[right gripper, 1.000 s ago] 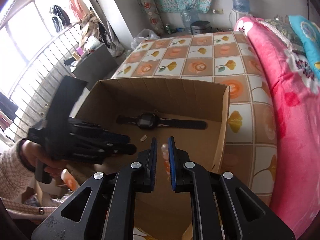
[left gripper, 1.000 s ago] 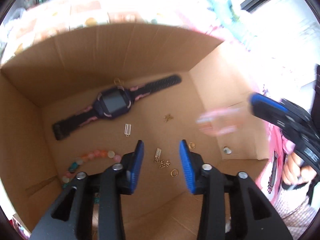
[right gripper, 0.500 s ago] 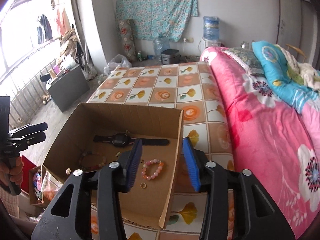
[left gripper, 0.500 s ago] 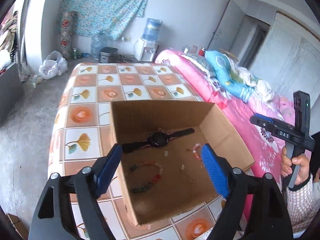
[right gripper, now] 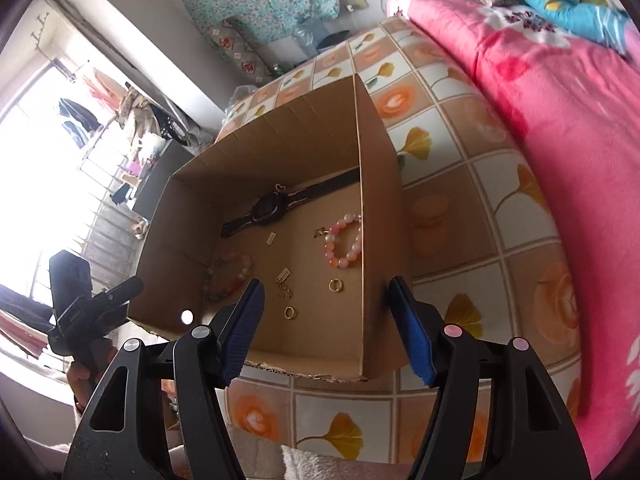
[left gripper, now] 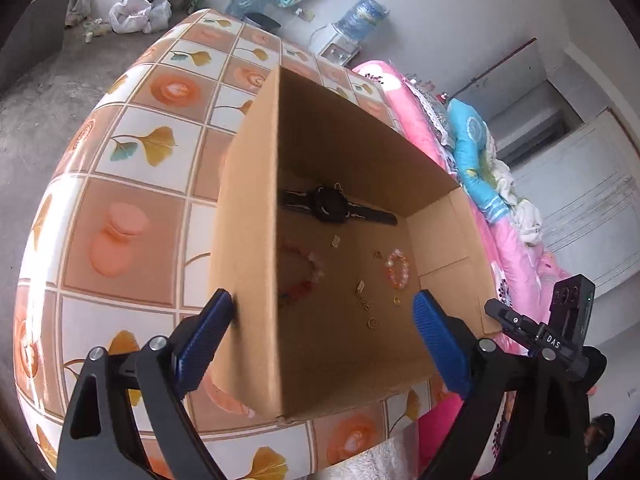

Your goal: Organize jewelry

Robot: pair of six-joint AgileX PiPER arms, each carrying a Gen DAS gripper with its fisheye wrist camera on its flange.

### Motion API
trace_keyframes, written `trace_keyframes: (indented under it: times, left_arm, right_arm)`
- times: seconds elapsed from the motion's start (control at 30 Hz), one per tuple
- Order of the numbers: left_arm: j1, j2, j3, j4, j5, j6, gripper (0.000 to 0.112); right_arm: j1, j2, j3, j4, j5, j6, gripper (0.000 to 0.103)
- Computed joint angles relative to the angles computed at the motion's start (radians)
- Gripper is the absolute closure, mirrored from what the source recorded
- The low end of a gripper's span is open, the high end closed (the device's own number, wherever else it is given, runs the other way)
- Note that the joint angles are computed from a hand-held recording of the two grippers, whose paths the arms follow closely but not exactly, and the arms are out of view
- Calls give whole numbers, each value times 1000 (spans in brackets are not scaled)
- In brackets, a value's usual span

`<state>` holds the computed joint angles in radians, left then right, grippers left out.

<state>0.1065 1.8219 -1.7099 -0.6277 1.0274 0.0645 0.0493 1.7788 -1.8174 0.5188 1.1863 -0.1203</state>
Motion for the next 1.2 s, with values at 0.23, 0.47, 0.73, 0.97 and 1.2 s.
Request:
trace_keyframes:
  times: [0.23,0.47,0.73,0.97,1.2]
  left_arm:
    - [-44,-81,97,55,-47,-20,23]
    - [-34,-227,269,14,-67,6,22]
    - [-57,-369,464,27,-265,54,22]
    - [-152,-603,600,315,-469,-94,15]
    - [-369,-691,648,835,-411,-592,15]
  right_arm:
    - [-15,-37,19,2,14,1,41]
    - [-46,-156,191,49,-26,-52,41]
    - [-67,-267,370,110,-135,-124,41]
    - [-54,-481,537,8,-276,-81,22]
    - [73,-692,676,-214,-370,57,8]
